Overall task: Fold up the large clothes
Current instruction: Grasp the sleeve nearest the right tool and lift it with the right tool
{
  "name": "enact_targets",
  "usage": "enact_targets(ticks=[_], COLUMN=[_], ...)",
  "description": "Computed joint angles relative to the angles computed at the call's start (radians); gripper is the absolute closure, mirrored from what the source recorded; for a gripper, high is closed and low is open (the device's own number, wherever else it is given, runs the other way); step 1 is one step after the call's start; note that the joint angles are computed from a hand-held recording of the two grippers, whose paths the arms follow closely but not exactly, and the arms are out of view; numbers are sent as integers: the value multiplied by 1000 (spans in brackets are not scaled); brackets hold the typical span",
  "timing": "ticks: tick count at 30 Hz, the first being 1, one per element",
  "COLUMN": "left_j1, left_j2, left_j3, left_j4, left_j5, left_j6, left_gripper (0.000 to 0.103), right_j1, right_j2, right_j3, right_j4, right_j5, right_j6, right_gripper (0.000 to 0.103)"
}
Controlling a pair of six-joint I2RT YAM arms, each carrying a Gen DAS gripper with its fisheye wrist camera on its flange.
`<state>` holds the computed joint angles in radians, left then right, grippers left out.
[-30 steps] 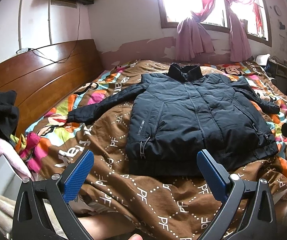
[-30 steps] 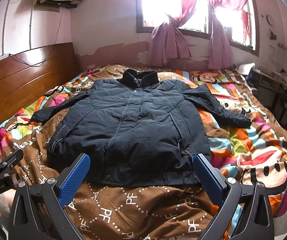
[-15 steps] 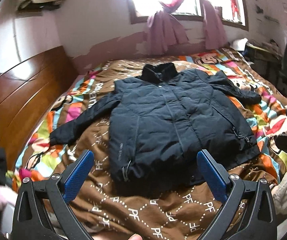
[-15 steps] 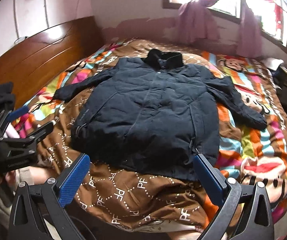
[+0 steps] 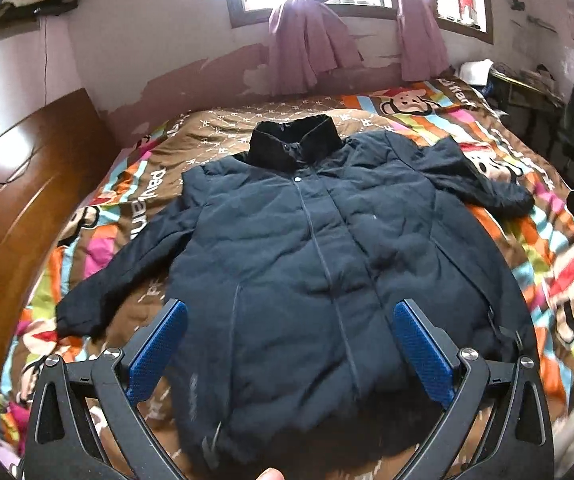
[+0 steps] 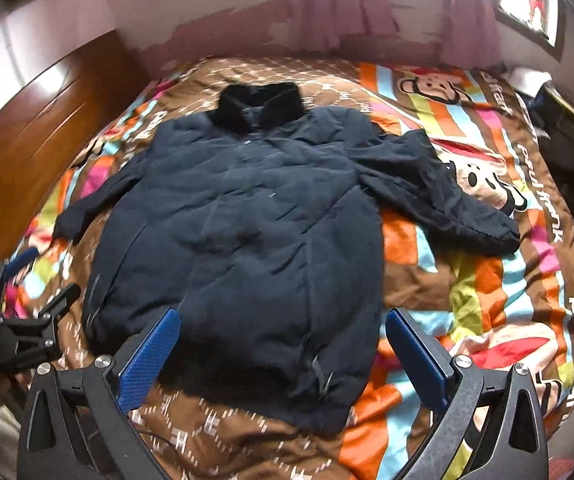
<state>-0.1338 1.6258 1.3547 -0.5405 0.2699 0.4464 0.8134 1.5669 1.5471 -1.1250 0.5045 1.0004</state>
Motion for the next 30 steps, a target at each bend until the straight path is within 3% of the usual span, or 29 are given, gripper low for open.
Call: enact_targets(ticks=[7,16,19,25,30], left_j1=[-123,-194,-210,-234,-277], left_j2=[293,610,702,852,1025], left_j3=[269,548,642,821,1113], left_j4=[18,52,10,-11,-139], left_j5=[-75,-73,-99,-83,-71], left_j6=[-128,-221,-218,-246,-247], left_gripper=[2,2,2,2,2], right_j1=[-299,-559,-593,-660,-733], right_j2=[-55,48,66,128,177], right_j3=[-166,-315,-418,-503,-551], right_j4=[274,597,743,824,975], right_j5=[-57,-192,-262,-358,-414], right_j6=[-239,-453,-477,-462,-408], right_gripper=[0,0,0,0,0])
